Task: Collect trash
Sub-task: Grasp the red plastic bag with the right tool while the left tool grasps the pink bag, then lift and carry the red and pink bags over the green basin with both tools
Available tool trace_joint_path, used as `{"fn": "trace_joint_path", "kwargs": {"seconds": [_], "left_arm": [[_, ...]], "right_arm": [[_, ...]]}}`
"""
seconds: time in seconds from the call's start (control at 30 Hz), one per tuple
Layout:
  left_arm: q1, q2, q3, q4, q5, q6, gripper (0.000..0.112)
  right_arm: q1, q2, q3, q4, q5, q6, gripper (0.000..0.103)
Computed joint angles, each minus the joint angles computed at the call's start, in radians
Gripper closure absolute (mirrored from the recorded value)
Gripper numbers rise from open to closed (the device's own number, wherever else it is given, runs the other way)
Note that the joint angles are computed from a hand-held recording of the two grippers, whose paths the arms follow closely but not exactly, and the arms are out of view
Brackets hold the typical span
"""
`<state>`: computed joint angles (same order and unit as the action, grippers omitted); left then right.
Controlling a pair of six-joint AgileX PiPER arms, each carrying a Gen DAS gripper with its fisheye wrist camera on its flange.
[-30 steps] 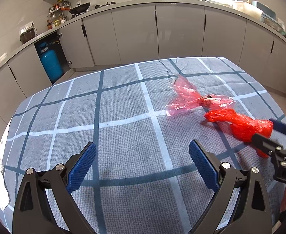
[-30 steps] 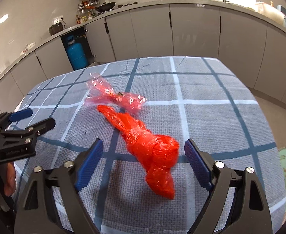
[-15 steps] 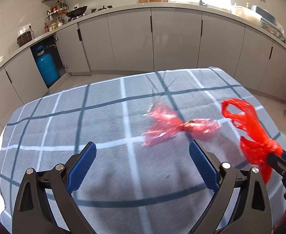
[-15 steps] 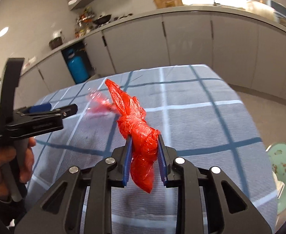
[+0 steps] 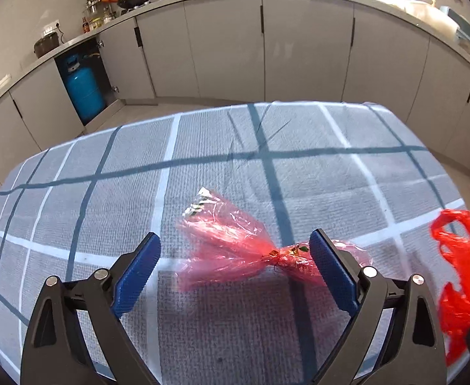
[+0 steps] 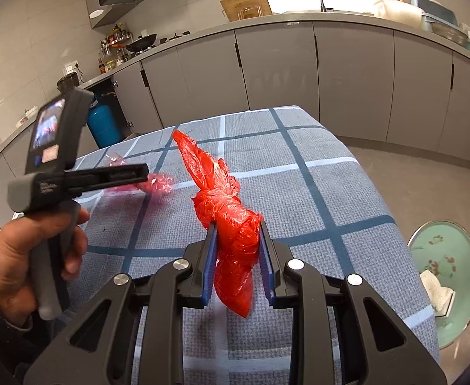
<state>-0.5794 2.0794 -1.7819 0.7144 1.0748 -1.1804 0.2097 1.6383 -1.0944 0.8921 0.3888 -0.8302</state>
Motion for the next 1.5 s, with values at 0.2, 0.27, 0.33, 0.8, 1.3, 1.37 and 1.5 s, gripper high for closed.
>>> {"fn": "trace_joint_path", "kwargs": {"seconds": [0.2, 0.27, 0.33, 0.8, 1.3, 1.37, 1.5], "left_arm": [[0.006, -0.060, 0.096, -0.017, -0.096, 0.004, 0.069], [0.011, -0.081, 0.118, -0.032, -0.118, 0.019, 0.072], [0.007, -0.091, 0.125, -0.026, -0.121, 0.027, 0.105], [-0.064, -0.259, 0.278, 0.037, -0.159, 0.009, 0.110], [-0.204, -0.148, 0.029, 0.108, -0.027, 0.048, 0.110], [-0.217, -0.122, -0.017, 0.104, -0.017, 0.068, 0.110], [-0.244, -0.046, -0.151, 0.085, 0.009, 0.133, 0.110]], "right_arm": [[-0.012, 0.027, -0.008, 0.030, 0.011, -0.026, 0.077], [-0.013, 0.023, -0.003, 0.039, 0.008, -0.034, 0.077], [-0.016, 0.019, 0.001, 0.050, 0.006, -0.046, 0.077], [-0.028, -0.048, 0.051, 0.076, -0.018, -0.059, 0.077], [-0.151, -0.136, 0.088, 0.126, 0.004, -0.095, 0.077], [-0.179, -0.145, 0.092, 0.139, 0.013, -0.108, 0.077], [-0.231, -0.158, 0.093, 0.156, 0.031, -0.125, 0.077]]}}
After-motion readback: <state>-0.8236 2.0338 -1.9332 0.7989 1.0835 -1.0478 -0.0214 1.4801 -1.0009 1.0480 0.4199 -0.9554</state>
